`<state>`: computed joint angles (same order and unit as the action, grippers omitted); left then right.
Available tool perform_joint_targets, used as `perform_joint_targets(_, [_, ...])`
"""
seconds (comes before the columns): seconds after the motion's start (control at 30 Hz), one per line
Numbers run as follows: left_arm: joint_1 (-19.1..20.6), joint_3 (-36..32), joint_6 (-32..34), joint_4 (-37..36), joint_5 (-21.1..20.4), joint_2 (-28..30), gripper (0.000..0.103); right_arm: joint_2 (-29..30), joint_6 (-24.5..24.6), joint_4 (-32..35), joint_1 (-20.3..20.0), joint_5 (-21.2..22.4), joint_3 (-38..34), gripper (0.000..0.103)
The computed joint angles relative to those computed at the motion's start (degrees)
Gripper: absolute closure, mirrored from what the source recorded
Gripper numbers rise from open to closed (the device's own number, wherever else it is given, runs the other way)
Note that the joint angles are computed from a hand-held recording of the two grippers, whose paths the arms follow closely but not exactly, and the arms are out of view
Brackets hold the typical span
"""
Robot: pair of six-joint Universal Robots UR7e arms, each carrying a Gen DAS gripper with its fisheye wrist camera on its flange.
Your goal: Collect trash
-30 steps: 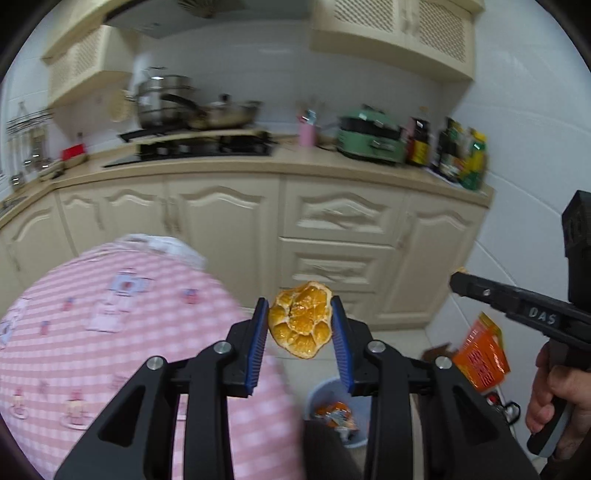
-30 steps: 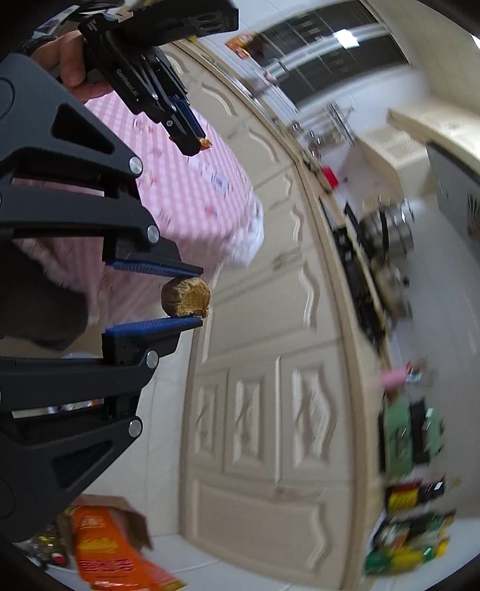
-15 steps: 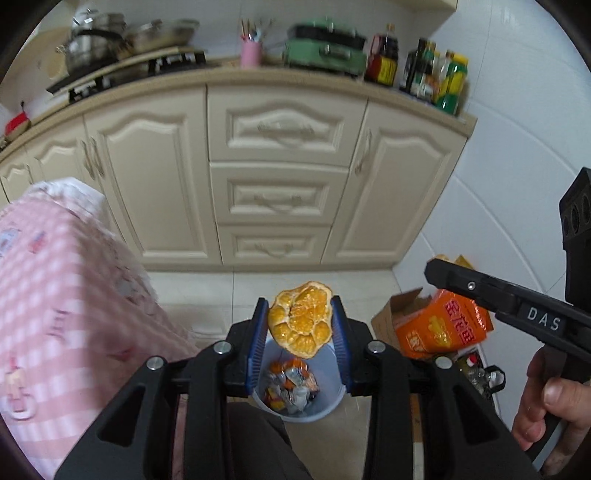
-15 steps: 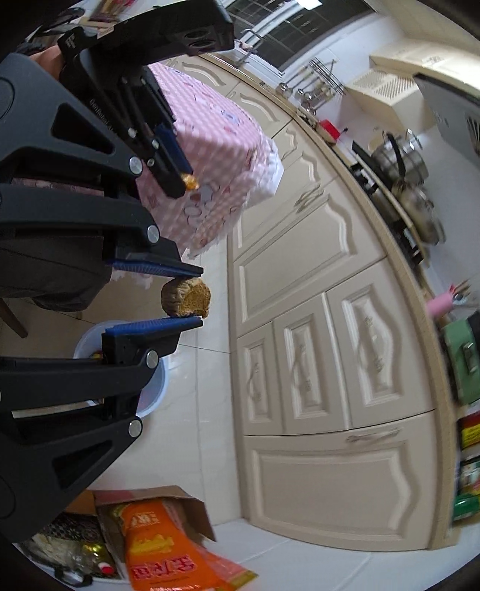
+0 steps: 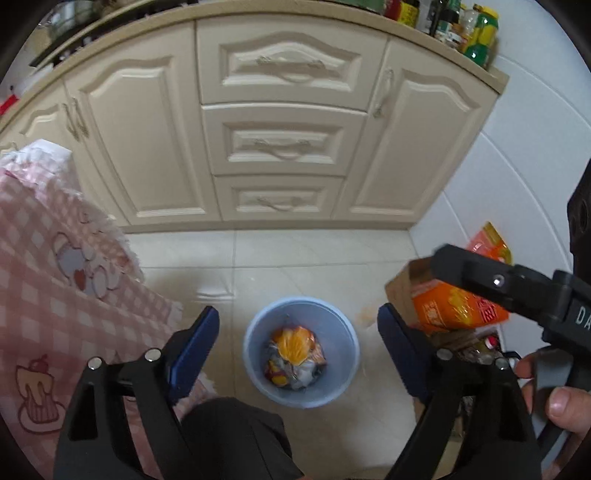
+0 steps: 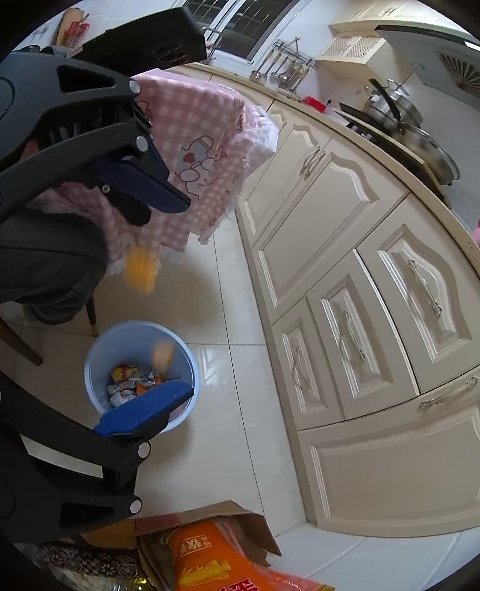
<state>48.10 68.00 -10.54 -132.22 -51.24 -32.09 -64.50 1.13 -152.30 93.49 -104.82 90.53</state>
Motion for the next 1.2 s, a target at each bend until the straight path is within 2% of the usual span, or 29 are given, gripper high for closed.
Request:
perform_joint_targets(0.07, [-0.1, -0.4, -1.5, 1.1, 1.2, 0.0, 0.014, -0.1, 0.2, -0.3, 0.1, -1.2, 0.0, 0.006])
perform_joint_targets(0.4, [-2.1, 3.2, -2.7, -3.2, 3.7, -4.0, 0.013, -1.4, 0.4, -1.0, 2.3, -5.0, 0.4, 0.006])
perform_joint_targets(0.73, [-5.4, 8.6, -0.4, -8.4, 6.0, -10.9, 0.011, -1.6, -0.7, -2.2, 8.3, -7.9, -0.7, 0.006])
perform_joint_targets(1.0, [-8.1, 14.5, 0.7, -11.8, 12.7, -19.2, 0.009, 0.6, -2.7, -3.3, 14.7, -10.5, -3.1, 0.006])
perform_joint_targets(1.2, [-10.7, 19.4, 2.1, -14.3, 21.1, -26.8, 0.007, 4.2, -5.7, -3.1, 20.4, -10.5, -7.3, 0.006])
